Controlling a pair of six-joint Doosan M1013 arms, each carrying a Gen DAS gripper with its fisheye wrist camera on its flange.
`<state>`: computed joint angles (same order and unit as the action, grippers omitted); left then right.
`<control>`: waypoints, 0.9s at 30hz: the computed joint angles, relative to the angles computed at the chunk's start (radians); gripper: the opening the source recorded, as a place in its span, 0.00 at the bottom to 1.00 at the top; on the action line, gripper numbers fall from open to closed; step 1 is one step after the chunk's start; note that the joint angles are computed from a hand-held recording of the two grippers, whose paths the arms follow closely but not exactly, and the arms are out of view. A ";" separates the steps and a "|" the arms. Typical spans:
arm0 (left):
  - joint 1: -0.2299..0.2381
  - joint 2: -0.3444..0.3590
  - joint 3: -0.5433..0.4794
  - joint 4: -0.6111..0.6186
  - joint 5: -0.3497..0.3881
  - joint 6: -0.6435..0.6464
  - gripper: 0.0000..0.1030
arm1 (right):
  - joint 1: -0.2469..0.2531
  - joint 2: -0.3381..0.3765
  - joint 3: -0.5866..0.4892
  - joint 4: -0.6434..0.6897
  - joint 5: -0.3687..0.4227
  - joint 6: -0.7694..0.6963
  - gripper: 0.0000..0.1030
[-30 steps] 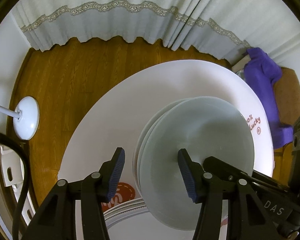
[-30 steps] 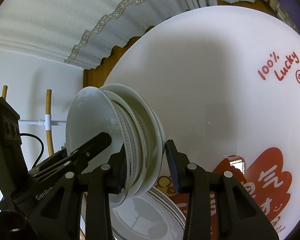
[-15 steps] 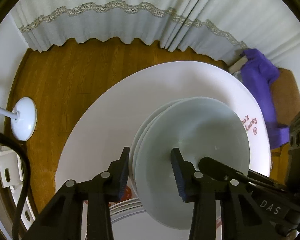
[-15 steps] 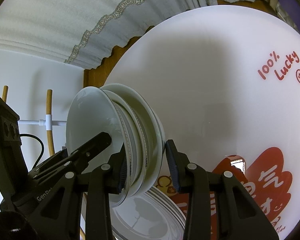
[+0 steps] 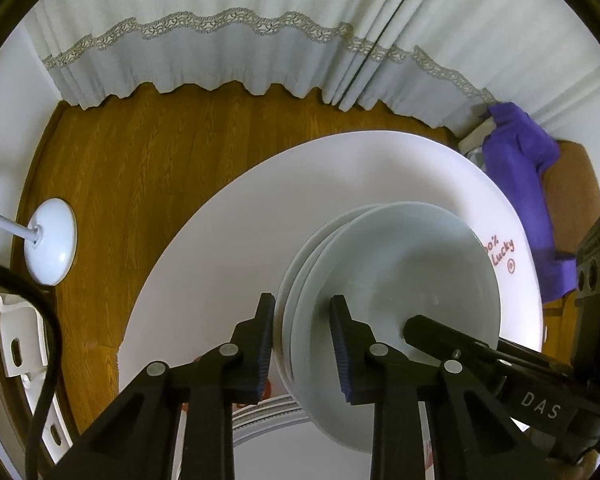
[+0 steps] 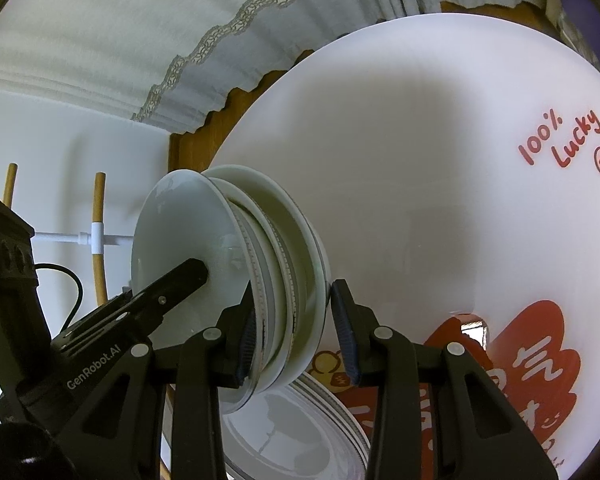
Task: Organize plates and bowls
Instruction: 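Lift the gripped bowl stack off the table with both grippers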
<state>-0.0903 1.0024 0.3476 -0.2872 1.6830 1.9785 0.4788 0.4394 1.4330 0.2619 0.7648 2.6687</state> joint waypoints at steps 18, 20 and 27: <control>0.011 0.082 -0.173 -0.028 0.111 -0.026 0.19 | 0.000 -0.008 0.022 0.027 -0.048 -0.008 0.33; 0.009 0.085 -0.179 -0.022 0.113 -0.028 0.20 | 0.000 -0.007 0.021 0.026 -0.051 -0.008 0.33; 0.008 0.076 -0.158 -0.026 0.106 -0.033 0.20 | 0.001 -0.011 0.027 0.025 -0.055 -0.009 0.33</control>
